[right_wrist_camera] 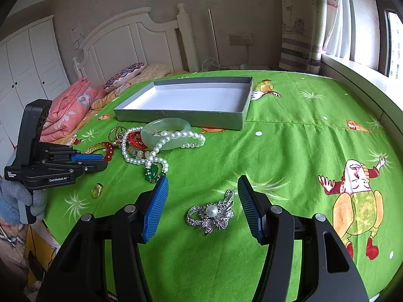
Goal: Organize jewelry
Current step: 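Close the left tool on the gold bangle while the right tool approaches a gold ring, then grasp the gold ring with the right tool while both carry items into the tray and open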
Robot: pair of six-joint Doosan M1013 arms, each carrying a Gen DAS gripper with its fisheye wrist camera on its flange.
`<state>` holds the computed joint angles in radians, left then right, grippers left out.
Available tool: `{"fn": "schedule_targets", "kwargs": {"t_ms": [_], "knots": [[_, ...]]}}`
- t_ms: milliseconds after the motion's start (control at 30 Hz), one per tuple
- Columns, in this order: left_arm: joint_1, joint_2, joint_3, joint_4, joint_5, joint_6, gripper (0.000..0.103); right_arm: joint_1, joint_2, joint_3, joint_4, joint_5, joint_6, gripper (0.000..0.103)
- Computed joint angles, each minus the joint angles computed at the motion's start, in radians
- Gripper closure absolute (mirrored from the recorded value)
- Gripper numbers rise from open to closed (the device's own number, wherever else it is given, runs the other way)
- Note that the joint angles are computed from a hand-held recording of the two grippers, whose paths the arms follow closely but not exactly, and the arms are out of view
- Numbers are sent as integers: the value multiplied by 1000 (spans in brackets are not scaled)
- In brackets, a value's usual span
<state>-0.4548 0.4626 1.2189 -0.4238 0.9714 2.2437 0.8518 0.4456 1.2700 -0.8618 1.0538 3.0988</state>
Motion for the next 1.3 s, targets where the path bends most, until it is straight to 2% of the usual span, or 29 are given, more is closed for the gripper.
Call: {"fn": "schedule_targets", "kwargs": {"t_ms": [33, 200, 400, 533, 700, 833, 1033, 1200, 1267, 1300], "knots": [[12, 0, -1, -51, 11, 18, 97, 0, -1, 1, -2, -1, 4, 46], [83, 7, -14, -325, 74, 48, 97, -2, -1, 2, 4, -10, 3, 46], [122, 3, -3, -497, 102, 50, 97, -2, 4, -8, 5, -13, -12, 46], [140, -30, 50, -605, 72, 86, 97, 2, 10, -18, 18, -61, -80, 46], [142, -70, 105, -653, 31, 123, 97, 3, 72, -119, 124, -142, -312, 46], [133, -97, 137, -619, -13, 144, 97, 0, 153, -248, 246, -104, -513, 47], [140, -110, 163, -631, -45, 172, 97, -17, 216, -343, 352, -44, -598, 55], [138, -113, 182, -613, -84, 173, 97, -5, 262, -413, 302, 39, -642, 65], [138, -112, 187, -608, -90, 173, 97, -4, 261, -408, 305, 20, -665, 80], [138, -114, 190, -604, -95, 173, 97, -3, 258, -405, 301, 21, -662, 81]]}}
